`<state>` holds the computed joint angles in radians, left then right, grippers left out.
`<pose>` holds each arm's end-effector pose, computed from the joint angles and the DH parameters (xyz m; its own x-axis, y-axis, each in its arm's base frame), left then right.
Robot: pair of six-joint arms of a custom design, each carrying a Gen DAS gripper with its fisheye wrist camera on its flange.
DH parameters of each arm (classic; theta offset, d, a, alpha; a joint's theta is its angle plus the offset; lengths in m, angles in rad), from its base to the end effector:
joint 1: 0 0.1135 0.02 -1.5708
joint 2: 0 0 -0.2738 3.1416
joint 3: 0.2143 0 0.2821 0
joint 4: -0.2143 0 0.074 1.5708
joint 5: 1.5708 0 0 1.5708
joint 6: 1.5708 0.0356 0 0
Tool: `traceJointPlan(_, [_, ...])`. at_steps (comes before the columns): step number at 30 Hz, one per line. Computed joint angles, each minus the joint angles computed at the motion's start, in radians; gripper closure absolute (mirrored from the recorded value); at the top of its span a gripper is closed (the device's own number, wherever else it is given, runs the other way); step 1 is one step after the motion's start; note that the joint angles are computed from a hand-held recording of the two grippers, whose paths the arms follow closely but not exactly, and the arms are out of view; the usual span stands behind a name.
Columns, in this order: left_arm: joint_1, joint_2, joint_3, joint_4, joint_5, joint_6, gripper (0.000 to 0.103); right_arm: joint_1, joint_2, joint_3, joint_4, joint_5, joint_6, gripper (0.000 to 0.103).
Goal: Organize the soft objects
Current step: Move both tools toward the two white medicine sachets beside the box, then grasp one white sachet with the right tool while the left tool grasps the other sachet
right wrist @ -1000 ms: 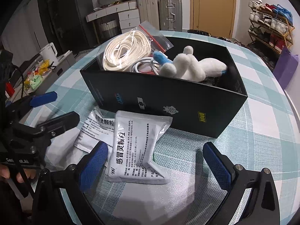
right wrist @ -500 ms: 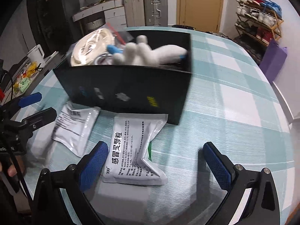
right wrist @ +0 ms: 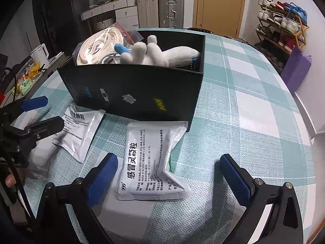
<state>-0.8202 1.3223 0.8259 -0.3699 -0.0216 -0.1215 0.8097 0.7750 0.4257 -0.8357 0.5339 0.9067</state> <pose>0.2015 -0.2149 0.2169 -0.6033 0.4692 -0.6449 0.6533 0.7546 -0.0622 0.1120 0.0913 0.1702 -0.7807 0.1633 -0.6032 0.2005 0.9797 0.0057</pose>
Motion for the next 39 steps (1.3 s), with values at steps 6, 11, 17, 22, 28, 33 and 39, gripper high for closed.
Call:
traceJointPlan(6, [-0.012, -0.007, -0.010, 0.002, -0.009, -0.003, 0.000, 0.051, -0.054, -0.010, -0.045, 0.037, 0.027, 0.019])
traceJointPlan(11, [-0.015, -0.011, -0.017, 0.005, -0.019, -0.014, 0.000, 0.097, -0.052, -0.009, -0.050, 0.069, 0.058, 0.036])
traceJointPlan(17, [-0.025, -0.005, -0.014, 0.004, -0.034, 0.002, 0.000, 0.135, -0.041, -0.008, -0.055, 0.093, 0.107, 0.050])
traceJointPlan(22, [-0.021, 0.000, -0.006, -0.004, -0.031, -0.004, 0.000, 0.164, -0.052, -0.016, -0.060, 0.109, 0.146, 0.056])
traceJointPlan(28, [-0.039, 0.014, 0.019, -0.025, 0.001, -0.022, 0.000, 0.222, -0.078, -0.032, -0.080, 0.141, 0.217, 0.063])
traceJointPlan(33, [-0.071, 0.035, 0.040, -0.031, 0.007, -0.028, 0.000, 0.288, -0.065, -0.024, -0.106, 0.177, 0.298, 0.063])
traceJointPlan(39, [-0.095, 0.104, 0.088, -0.048, 0.008, -0.053, 0.000, 0.318, -0.106, -0.032, -0.142, 0.197, 0.323, 0.063])
